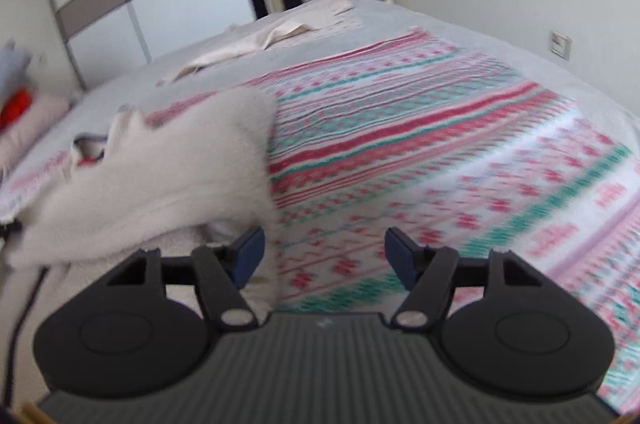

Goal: Fold large clothes

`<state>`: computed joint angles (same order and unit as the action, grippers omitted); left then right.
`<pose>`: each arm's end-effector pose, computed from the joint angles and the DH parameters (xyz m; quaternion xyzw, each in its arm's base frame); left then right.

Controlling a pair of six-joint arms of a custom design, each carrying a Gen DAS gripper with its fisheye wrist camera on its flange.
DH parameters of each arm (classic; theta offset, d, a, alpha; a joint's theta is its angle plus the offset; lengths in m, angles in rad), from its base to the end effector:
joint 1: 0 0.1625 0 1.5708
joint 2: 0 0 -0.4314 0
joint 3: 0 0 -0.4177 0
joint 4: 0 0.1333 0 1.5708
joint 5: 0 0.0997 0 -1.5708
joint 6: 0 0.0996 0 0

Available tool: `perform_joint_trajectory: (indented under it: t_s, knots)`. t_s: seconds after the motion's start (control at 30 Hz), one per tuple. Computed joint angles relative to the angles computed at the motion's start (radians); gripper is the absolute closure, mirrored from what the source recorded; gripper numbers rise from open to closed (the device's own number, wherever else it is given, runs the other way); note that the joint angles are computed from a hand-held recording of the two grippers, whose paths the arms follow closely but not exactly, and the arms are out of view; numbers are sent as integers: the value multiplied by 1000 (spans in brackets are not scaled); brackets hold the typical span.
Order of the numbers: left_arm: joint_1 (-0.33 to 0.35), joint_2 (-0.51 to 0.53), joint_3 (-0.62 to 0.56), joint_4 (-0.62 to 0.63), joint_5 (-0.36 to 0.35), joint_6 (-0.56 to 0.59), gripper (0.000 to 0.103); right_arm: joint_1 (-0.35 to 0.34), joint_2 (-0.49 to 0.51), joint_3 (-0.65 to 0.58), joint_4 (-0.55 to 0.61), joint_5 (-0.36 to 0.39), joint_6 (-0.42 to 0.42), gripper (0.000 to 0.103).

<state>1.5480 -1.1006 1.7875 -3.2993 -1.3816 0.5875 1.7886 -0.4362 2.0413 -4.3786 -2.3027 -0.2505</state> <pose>0.1371 -0.6565 0.3189 0.2146 0.8378 -0.4529 0.2167 0.1692 -0.4559 -0.0063 -0.0183 -0.7959 0.5234 0.3037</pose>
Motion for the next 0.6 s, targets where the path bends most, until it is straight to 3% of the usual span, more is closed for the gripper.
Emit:
perform_joint_trajectory:
  t_s: [0.03,0.07,0.17,0.27,0.3,0.37,0.47,0.5,0.53,0.6]
  knots:
    - [-1,-3,16,-65,-15,12,47,1,-15,28,-20,4,32,40]
    - [-1,-8,30,-99,-36,18,47,0,-28,52,-38,20,61,46]
    - [-10,-21,55,-80,-72,38,47,-13,-49,91,-16,107,159,52]
    - [-18,-18,79,-47,-86,90,47,-33,-32,49,65,187,161,55]
    - [-17,-13,86,-46,-85,108,47,-30,-22,19,110,176,144,58]
    - [-18,0,94,-32,-64,140,47,-11,23,-66,156,101,67,87]
    - [-20,12,82,17,-6,155,46,21,105,-189,130,-74,-96,87]
    - [-20,8,78,33,-8,145,46,21,124,-208,124,-89,-134,87]
    - [-22,0,76,55,1,142,46,30,131,-221,132,-114,-156,87]
    - [-22,-13,77,78,-2,158,46,52,102,-204,216,-150,-119,86]
